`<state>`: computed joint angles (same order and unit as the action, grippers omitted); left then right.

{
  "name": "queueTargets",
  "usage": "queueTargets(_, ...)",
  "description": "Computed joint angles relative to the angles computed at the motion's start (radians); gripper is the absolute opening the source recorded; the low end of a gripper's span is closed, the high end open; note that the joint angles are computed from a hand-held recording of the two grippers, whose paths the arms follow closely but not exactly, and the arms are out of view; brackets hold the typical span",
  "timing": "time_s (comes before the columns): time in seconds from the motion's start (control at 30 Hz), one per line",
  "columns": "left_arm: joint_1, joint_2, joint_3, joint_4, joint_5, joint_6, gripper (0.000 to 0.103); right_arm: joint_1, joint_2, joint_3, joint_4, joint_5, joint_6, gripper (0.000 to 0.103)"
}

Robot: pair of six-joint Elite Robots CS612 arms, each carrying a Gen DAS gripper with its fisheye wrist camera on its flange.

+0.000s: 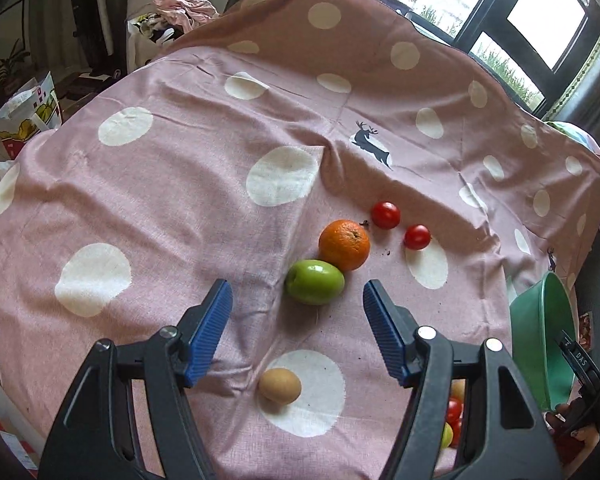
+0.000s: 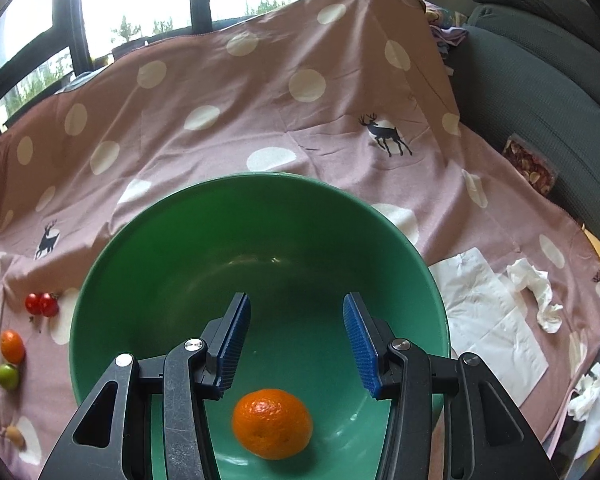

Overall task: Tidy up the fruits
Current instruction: 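Withdraw the right gripper from the bowl toward the second orange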

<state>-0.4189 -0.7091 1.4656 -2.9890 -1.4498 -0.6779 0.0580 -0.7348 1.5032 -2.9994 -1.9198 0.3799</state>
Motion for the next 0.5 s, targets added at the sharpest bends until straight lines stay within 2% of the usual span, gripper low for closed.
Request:
queueTargets(0.17, -0.003, -0.004, 0.008, 0.006, -0.065, 0.044, 0.068, 0.008, -0.02, 0.02, -0.025, -0.024, -0.019, 0.049)
queueTargets(0.23, -0.005, -0.003, 0.008, -0.013, -0.087, 0.067, 0.068, 0.011, -0.035, 0.04, -0.076, 0.011, -0.036, 0.049)
queueTargets(0.3, -0.006, -0.003, 0.013, -0.04, -0.086, 0.072, 0.068, 0.006, -0.052, 0.065, -0.142, 0.115, -0.041, 0.049)
queueTargets(0.37, -0.005, -0.004, 0.017, -0.046, -0.068, 0.062, 0.068, -0.003, -0.061, 0.079, -0.192, 0.267, -0.051, 0.049)
queueTargets(0.47, 0.003, -0.003, 0.02, -0.047, -0.055, 0.035, 0.067, -0.018, -0.049, 0.056, -0.165, 0.527, -0.054, 0.049)
queueTargets(0.5, 0.008, -0.002, 0.02, -0.047, -0.056, 0.021, 0.067, -0.016, -0.04, 0.037, -0.133, 0.588, -0.053, 0.049)
